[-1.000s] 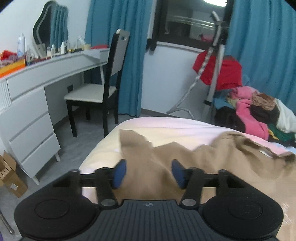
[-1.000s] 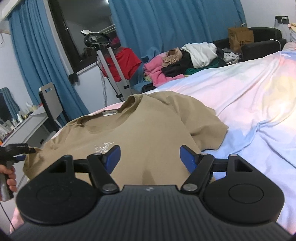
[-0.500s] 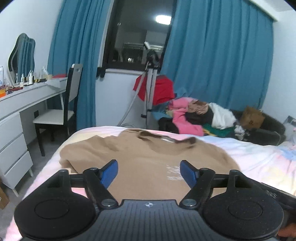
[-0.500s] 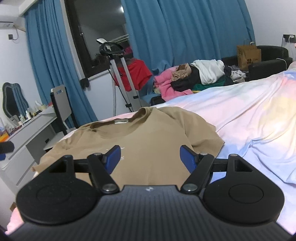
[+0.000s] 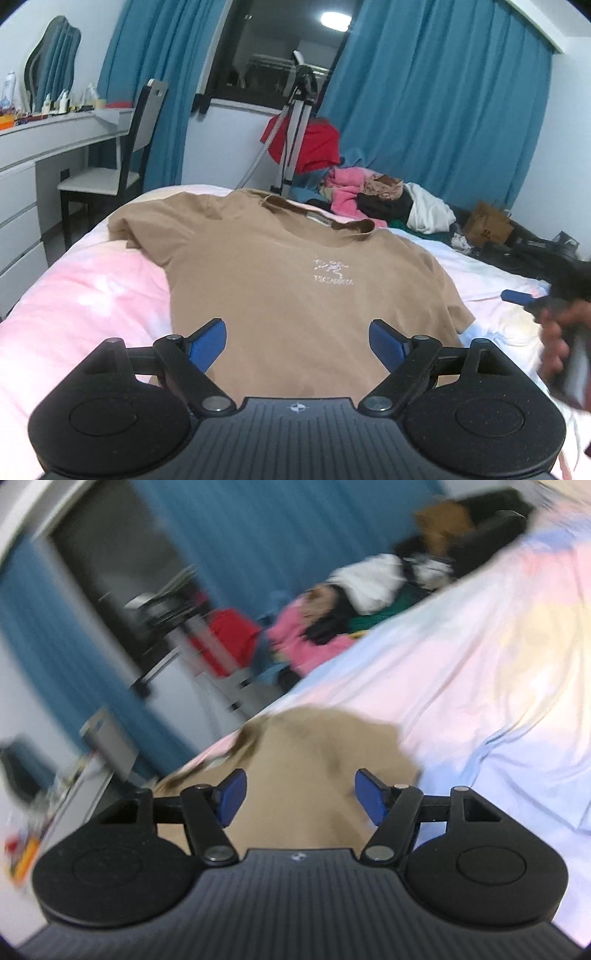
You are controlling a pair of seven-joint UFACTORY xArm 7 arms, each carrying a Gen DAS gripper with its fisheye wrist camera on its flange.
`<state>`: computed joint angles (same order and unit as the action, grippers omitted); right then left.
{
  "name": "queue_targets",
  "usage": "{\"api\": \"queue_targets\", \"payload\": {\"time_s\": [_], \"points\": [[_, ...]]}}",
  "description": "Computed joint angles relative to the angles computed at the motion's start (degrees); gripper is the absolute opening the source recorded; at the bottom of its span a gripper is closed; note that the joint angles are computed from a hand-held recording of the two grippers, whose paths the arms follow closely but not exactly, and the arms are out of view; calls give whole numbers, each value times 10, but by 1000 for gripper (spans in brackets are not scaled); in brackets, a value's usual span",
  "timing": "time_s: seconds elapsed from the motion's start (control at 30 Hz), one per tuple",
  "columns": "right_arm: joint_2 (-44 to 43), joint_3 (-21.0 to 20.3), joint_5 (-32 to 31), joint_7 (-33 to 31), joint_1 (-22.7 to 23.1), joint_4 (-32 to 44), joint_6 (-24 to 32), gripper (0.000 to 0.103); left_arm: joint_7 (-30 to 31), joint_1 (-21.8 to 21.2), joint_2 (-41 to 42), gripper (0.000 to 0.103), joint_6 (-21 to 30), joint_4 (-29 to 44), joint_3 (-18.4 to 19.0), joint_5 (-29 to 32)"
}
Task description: Fold clothes
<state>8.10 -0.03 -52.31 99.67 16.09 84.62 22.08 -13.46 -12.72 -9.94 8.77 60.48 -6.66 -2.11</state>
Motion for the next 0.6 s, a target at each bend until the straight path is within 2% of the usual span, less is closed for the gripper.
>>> {"api": "queue_targets", "payload": {"time_s": [0.1, 0.2, 0.27, 0.37, 0.43, 0.5, 0.53, 0.6], "points": [[29, -26, -5, 47, -16, 10, 4, 59, 6, -5, 21, 87, -2, 9, 1, -5], [69, -54, -6, 96, -30, 19, -36, 55, 78, -37, 45, 87, 21, 31, 24, -96], [101, -67, 14, 95, -38, 33, -79, 53, 120, -43, 62, 87, 39, 48, 26, -150], [151, -72, 50, 56, -56, 58, -157, 53, 138, -35, 83, 87, 55, 66, 17, -182], [179, -39, 96, -1, -92, 69, -204, 53, 147, -29, 97, 87, 69, 80, 11, -204], [201, 31, 147, -78, -145, 82, -207, 49, 147, -23, 111, 87, 76, 90, 4, -222], [209, 36, 152, -94, -147, 92, -197, 44, 143, -20, 116, 87, 78, 94, 1, -224], [223, 26, 161, -114, -134, 113, -182, 42, 135, -16, 123, 87, 87, 100, -3, -224]]}}
